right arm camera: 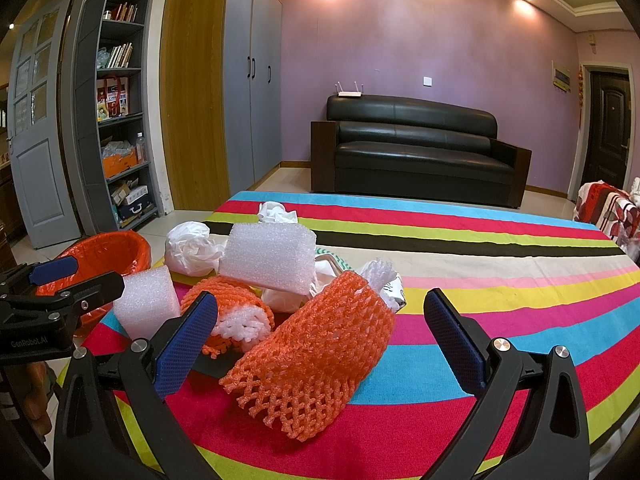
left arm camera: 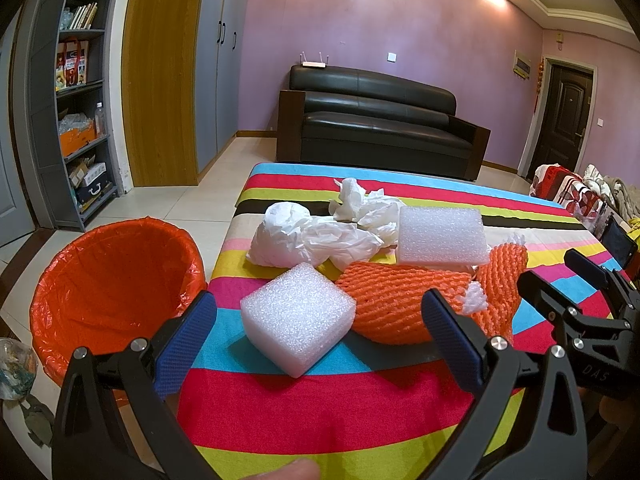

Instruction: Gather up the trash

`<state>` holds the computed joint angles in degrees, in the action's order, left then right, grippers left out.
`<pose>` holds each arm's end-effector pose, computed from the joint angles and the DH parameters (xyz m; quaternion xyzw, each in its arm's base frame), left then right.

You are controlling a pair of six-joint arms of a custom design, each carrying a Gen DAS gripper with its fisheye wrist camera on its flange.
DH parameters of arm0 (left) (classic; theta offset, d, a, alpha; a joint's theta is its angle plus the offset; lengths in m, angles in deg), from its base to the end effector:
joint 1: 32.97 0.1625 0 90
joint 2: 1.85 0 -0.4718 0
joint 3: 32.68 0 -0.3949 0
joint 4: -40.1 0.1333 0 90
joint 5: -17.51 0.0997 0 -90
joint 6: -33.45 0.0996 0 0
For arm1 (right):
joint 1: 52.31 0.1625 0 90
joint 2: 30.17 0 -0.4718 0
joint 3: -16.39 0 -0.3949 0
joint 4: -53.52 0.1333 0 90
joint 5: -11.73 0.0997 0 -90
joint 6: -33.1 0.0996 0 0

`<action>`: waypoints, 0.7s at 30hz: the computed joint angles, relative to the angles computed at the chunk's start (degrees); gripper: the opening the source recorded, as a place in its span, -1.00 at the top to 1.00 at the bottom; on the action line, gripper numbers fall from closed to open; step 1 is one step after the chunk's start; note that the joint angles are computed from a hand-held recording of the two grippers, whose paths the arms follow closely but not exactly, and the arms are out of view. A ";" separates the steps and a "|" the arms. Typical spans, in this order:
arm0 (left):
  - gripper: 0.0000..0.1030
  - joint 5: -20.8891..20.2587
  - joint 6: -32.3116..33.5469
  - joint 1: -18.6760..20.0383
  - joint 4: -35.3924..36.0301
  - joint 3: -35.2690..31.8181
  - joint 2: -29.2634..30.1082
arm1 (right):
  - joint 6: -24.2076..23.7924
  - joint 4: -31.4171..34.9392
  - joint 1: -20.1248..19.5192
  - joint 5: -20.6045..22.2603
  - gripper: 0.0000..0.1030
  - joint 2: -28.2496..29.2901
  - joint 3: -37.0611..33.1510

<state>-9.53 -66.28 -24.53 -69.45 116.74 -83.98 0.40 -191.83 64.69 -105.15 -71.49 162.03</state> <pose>-0.2153 -0.2564 0.1613 0.0855 0.8035 -0.4814 0.3397 0.2550 -0.3060 0.1130 0.3501 -0.8111 0.4080 0.2303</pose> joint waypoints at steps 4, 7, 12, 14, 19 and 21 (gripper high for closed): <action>-0.92 -0.05 -0.08 0.05 0.13 -0.01 -0.07 | 0.15 -0.13 0.09 -0.07 -0.87 0.21 -0.01; -0.92 -0.12 -0.34 -0.09 0.35 0.10 -0.14 | 0.15 -0.24 0.16 -0.14 -0.87 0.31 -0.01; -0.92 -0.36 -0.64 -0.18 0.76 0.01 -0.32 | 0.34 -0.21 0.23 -0.31 -0.87 0.44 -0.02; -0.92 -0.33 -0.53 -0.02 1.09 -0.21 -0.64 | 0.81 0.21 0.28 -0.78 -0.87 0.42 -0.07; -0.92 -1.82 0.71 1.08 0.56 -0.37 -1.68 | 2.59 2.46 -0.01 -1.81 -0.87 -0.53 0.23; -0.92 -2.93 2.01 2.13 -1.54 -0.15 -2.13 | 3.05 3.93 -0.63 -1.95 -0.87 -0.24 -0.59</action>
